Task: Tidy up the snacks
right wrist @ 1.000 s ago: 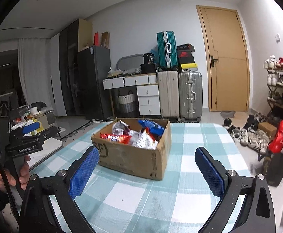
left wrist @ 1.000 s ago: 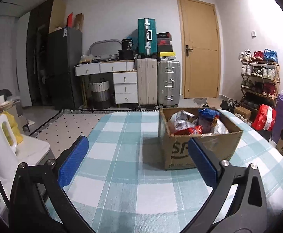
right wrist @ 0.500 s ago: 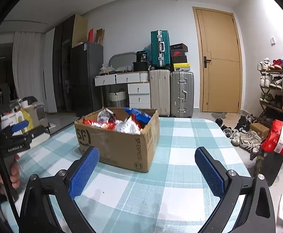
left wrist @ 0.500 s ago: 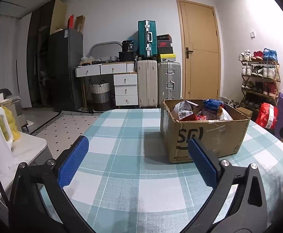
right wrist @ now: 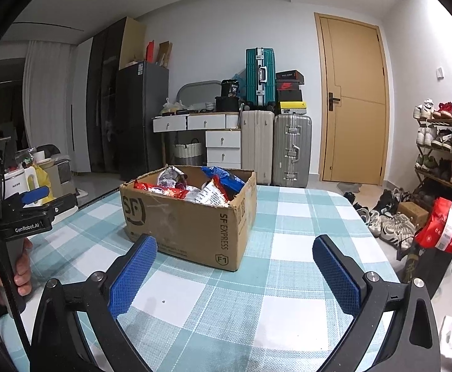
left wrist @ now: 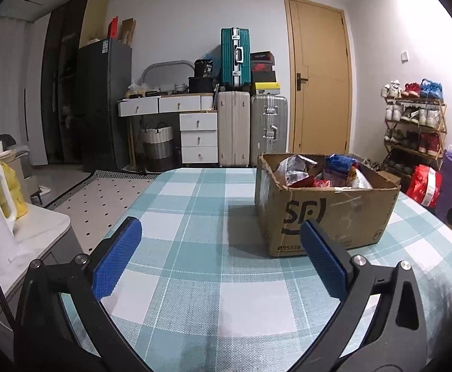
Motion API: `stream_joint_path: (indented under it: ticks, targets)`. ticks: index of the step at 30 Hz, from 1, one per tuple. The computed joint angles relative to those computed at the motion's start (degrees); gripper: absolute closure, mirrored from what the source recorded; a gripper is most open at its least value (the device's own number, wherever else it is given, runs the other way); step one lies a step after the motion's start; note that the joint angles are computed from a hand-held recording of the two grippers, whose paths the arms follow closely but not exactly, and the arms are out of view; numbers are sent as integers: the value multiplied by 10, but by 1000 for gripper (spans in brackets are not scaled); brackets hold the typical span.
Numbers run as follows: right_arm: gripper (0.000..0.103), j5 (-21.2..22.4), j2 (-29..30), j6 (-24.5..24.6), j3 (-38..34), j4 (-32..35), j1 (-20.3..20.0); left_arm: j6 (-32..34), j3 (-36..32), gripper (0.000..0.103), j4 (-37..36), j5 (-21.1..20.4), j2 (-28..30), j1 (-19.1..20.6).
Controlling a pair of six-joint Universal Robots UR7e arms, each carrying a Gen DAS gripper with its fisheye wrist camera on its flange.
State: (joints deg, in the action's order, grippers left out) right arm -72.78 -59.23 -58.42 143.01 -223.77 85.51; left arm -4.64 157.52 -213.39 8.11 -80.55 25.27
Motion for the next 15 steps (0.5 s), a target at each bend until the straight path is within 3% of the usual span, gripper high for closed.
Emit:
stream_joint_path:
  ticks: [5,15]
  targets:
    - [0,5,-1,-5,-2,7,-5,-46,6,1,65,-5,-25,8]
    - [0,8,-3,-9,-1,11,-7,-41,6,1,59,-5,-23,8]
